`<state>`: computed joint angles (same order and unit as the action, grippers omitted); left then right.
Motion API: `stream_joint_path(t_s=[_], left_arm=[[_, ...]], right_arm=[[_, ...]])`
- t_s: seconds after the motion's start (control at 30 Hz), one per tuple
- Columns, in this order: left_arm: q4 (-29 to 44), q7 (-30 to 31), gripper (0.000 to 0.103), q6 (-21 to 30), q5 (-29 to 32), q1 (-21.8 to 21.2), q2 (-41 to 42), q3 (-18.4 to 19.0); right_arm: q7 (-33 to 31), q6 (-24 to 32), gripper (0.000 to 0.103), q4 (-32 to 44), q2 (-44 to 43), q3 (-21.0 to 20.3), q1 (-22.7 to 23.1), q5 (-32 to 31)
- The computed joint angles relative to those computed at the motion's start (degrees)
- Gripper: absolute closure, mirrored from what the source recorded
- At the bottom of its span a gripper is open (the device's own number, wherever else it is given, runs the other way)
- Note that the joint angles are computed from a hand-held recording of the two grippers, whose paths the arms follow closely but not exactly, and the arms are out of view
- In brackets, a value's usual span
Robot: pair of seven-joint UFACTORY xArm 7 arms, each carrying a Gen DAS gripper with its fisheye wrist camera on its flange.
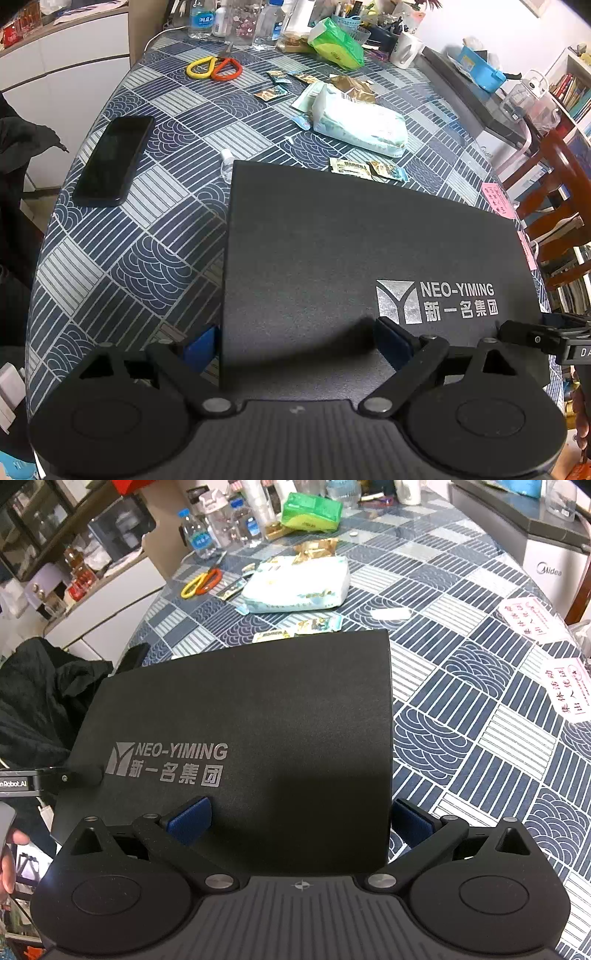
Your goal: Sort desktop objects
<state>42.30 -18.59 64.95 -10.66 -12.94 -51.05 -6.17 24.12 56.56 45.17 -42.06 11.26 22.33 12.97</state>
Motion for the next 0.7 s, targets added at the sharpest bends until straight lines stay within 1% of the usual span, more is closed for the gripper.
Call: stream_joint_path(t_s=[0.2,0.27,0.4,0.43,0.53,0.7], left_arm=[[0.2,-0.3,0.000,0.3,-0.2,0.2,0.3,0.5],[1.0,-0.7,0.000,0.8,0.6,0.7,0.7,0.0],[3.7,-2.1,0.000,2.1,6.7,2.5,0.9,-4.6],[4.4,-2.4,0.000,2.3,8.1,2.8,1.0,-5.7],[6.9,-3.4,0.000,2.3,10.1,2.0,2.4,-8.2],[11.2,-6.2,0.000,3.9,11.9,0.6,7.9,-11.6]], right_arm=[[0.6,-0.6,0.000,-0.5,-0.6,0.3,-0.3,-0.4],[1.5,-1.0,0.000,-0.2,-1.3,1.7,-1.3,-2.6],[3.4,-3.1,0.000,0.3,-3.4,4.6,-2.6,-6.9],[3.5,-3.7,0.000,0.4,-3.6,4.8,-2.3,-7.3],[3.8,-5.3,0.000,0.9,-4.0,5.5,-1.4,-7.9],[4.2,-6.4,0.000,0.6,-4.3,5.5,0.3,-7.2]])
